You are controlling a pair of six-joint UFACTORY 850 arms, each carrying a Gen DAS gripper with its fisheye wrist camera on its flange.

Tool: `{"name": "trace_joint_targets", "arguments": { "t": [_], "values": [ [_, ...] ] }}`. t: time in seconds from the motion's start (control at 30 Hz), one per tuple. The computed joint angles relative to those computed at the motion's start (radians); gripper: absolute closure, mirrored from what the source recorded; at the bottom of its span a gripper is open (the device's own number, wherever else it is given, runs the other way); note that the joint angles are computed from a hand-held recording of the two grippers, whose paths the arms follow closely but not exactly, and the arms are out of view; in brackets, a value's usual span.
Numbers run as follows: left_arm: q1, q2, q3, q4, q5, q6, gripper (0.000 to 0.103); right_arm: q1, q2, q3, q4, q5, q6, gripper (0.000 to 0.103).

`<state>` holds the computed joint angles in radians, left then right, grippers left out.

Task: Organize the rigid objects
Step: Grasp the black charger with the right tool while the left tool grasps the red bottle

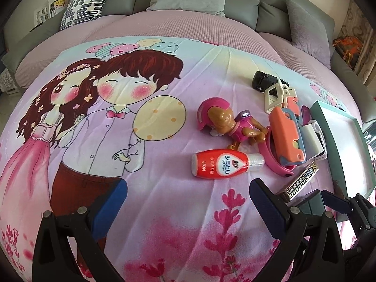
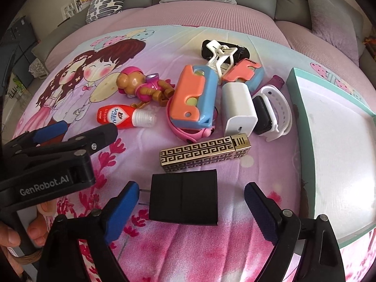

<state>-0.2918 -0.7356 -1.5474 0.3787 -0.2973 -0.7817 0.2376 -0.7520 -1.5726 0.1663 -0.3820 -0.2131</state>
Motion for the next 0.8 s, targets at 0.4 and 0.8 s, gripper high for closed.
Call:
{"name": "trace_joint_targets", "arguments": {
  "t": [0.4,0.8],
  "values": [
    [-0.017,-0.095,-0.153,-0.123,-0.069,0.119,0.000,-0.035,0.012,0.014,0.017,-0.002,-0.031,0.028],
    [-0.037,-0.114,-0.179,0.051,-0.106,-0.014,0.024,-0.051,0.020,0.026,0.106,0.005,-0.095,0.036]
  ]
}}
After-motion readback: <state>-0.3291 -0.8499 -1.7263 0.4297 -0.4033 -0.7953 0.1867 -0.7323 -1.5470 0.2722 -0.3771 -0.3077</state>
